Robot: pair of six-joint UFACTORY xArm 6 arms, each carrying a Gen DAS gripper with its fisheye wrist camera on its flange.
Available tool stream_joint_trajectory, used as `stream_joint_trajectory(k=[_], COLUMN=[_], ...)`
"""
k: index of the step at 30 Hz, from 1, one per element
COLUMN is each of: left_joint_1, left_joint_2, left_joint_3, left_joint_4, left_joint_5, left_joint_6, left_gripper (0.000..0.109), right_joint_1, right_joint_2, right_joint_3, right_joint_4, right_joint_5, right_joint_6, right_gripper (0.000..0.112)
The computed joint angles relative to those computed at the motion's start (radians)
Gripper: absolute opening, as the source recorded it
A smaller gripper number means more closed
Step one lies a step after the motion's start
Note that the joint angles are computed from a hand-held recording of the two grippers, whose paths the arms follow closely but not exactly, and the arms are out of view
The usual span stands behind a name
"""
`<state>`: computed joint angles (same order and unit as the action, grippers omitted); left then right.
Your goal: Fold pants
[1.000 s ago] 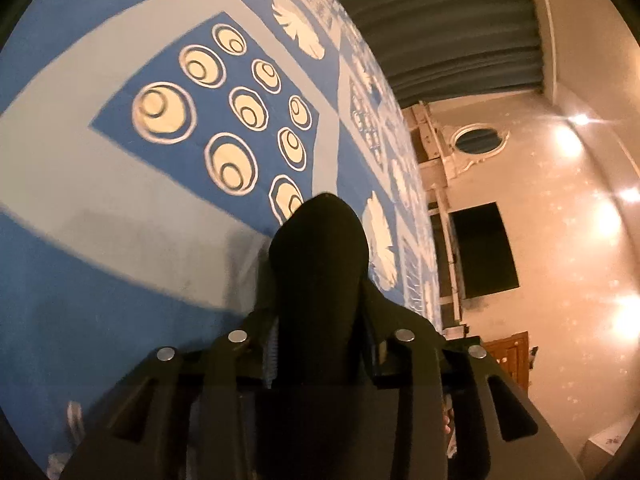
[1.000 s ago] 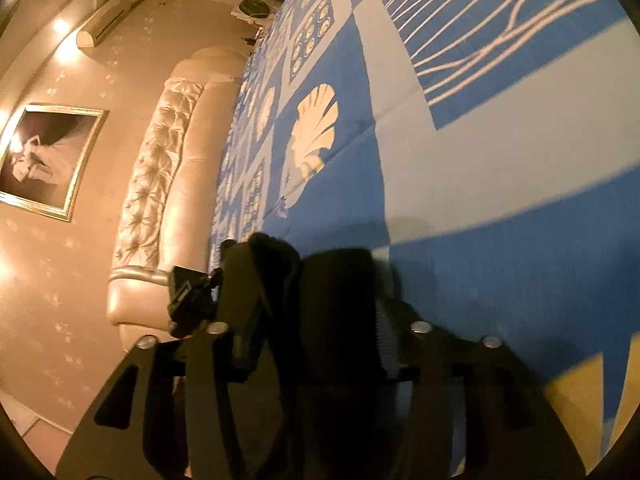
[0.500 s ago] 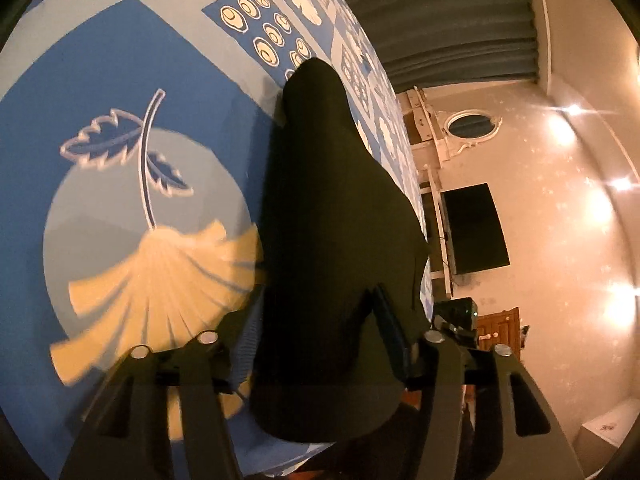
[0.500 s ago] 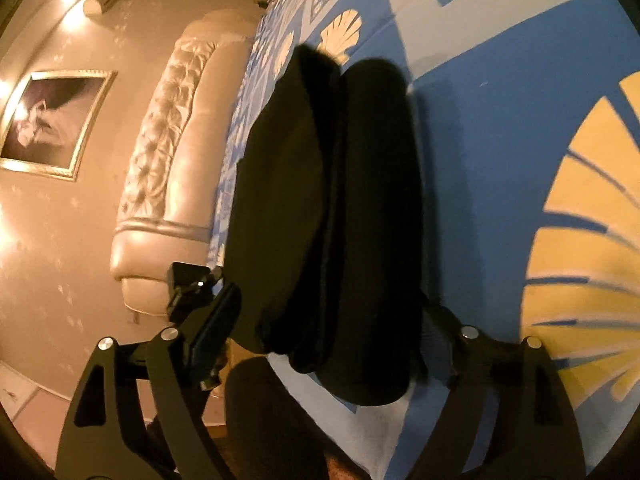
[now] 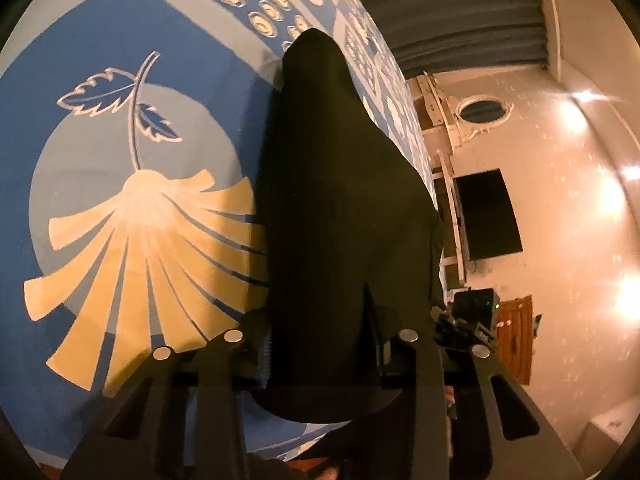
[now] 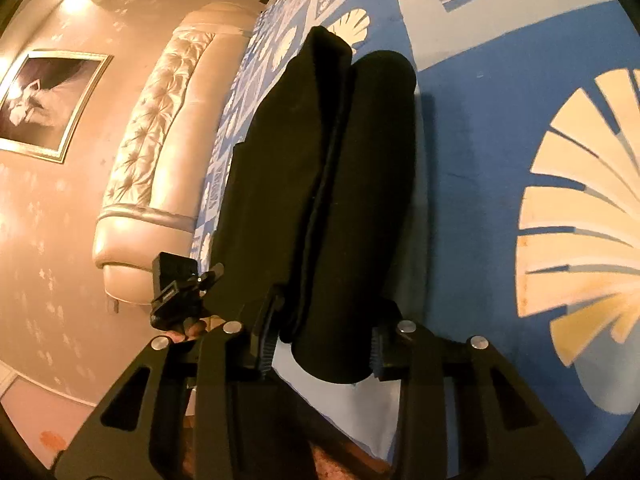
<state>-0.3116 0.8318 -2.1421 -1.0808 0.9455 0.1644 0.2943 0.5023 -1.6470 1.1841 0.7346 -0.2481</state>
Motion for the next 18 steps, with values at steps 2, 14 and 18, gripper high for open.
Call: stream_joint_trajectory(k=[2, 14, 18], left_joint_1=[0.003, -0.003, 0.006], left_joint_2=[0.016, -0.029, -0.021], left_joint_3=[-0.018, 0.071, 0.074], left_joint_4=[-0.002, -0.076, -0.11], left_joint_5=[0.007, -0.043, -0.032], left_joint_6=[-0.002, 0.045, 0.056], left_gripper=[0.036, 0.036, 0.036], right_joint_1=[-0.006, -0.018, -0.022], right_joint_2=[0.006, 0.012, 0.03], right_joint_3=[0.012, -0.004, -0.002], right_joint_4=[0.022, 0.027, 0.057], right_joint_5=[0.008, 0.026, 0.032], right_joint_6=[-0.005, -0.007, -0.017], right_gripper=[0.035, 0.035, 0.035])
